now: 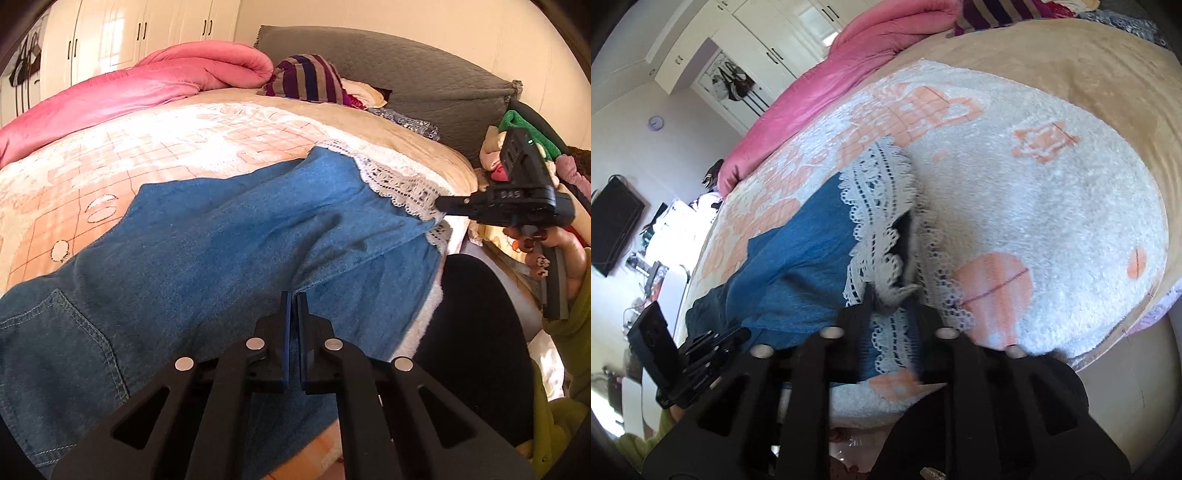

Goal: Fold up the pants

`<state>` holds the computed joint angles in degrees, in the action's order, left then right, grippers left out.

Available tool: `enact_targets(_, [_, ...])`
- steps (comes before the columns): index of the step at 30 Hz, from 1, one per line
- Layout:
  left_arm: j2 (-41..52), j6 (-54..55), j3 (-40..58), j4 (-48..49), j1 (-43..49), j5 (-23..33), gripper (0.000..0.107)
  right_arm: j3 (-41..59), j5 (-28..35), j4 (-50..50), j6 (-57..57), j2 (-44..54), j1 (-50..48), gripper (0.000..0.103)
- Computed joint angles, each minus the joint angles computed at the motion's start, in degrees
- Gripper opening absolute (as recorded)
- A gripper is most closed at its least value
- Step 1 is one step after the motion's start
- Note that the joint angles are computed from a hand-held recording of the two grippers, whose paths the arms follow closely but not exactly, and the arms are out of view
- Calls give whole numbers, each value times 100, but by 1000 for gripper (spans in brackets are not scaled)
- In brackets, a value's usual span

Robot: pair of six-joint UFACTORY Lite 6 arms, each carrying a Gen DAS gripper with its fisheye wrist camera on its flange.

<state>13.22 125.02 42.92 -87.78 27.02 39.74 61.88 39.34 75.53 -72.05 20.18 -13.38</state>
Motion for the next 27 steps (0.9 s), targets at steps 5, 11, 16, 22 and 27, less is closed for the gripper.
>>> enact_targets(5, [-481,-186,-301,558,365,546,2,-180,4,-221,-32,-180,-142,7])
enact_targets(11, [-526,36,-558,663,230,369,3,-205,-435,-387,69,-3,-40,12])
enact_targets(16, [-393,61,-499,663,285,370,2,-1272,-1655,222,-1571,-1648,549,17])
enact_targets(22, [-352,60,-492,645,281,352,3,-1616,-1787,-25,-2444,-1930,1899,21])
enact_targets(27, [-416,14,-514,691,336,437,3,-1378,-2697,-379,-2618,-1423,3043,35])
